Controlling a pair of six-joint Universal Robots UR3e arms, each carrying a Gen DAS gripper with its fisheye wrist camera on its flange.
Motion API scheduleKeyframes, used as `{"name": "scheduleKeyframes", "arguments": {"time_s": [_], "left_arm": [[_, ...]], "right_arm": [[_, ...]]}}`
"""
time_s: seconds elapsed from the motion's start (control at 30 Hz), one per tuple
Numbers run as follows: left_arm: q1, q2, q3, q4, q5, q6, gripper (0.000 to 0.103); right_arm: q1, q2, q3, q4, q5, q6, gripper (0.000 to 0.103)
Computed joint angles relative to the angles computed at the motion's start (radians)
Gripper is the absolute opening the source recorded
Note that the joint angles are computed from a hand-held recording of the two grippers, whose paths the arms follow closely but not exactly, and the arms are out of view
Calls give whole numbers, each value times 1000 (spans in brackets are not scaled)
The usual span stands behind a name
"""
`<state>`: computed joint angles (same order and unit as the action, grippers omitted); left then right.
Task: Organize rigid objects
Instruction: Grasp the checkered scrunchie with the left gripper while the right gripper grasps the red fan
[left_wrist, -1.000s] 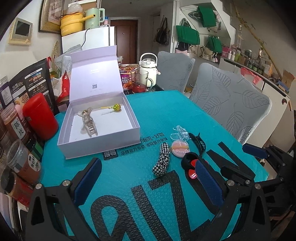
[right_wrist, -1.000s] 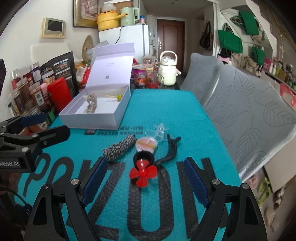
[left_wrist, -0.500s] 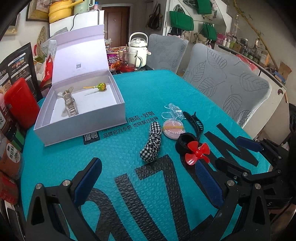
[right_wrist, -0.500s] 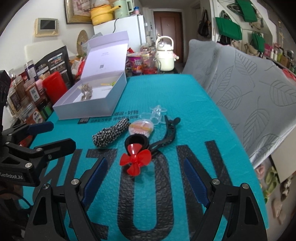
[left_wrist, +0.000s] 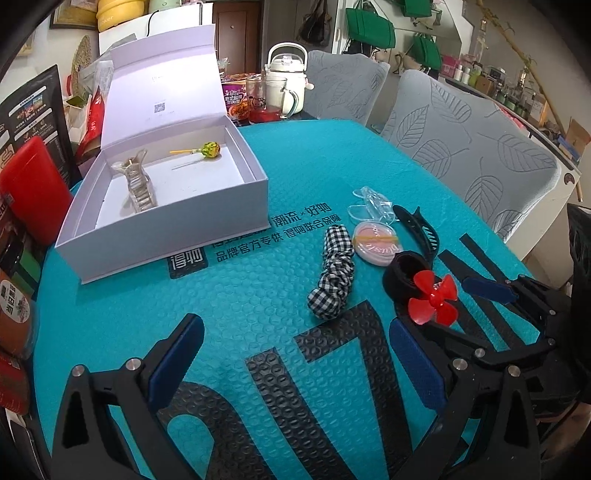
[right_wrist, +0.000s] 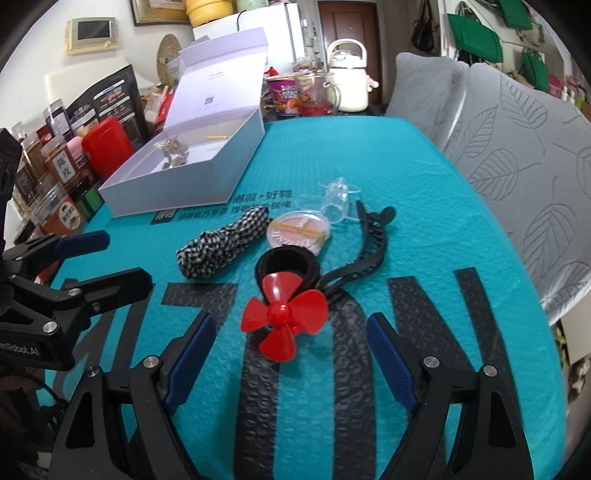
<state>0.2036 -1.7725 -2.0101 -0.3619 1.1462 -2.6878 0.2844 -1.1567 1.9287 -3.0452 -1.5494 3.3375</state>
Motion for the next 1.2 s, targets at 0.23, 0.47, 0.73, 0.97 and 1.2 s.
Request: {"name": "scheduleKeyframes", "arguments": {"time_s": [0.23,0.47,0.73,0.97,1.2], "left_arm": [[-2,-34,35,-25,-10,7,102],[-23,-79,91,-39,-20,12,102],[-85,-140,149,-36,-7,43,96],[-128,-215,220,-28,30,36,64],[-136,-292,322,-103,15,38,37]], "right_arm": [[7,67,-75,46,3,7,63],[2,55,-57,37,-2,-12,42],[-19,-11,50,-38,-13,3,41],[-33,-65,115,-52,-32,19,41],[-38,-80,130,-51,-39,23,41]]}}
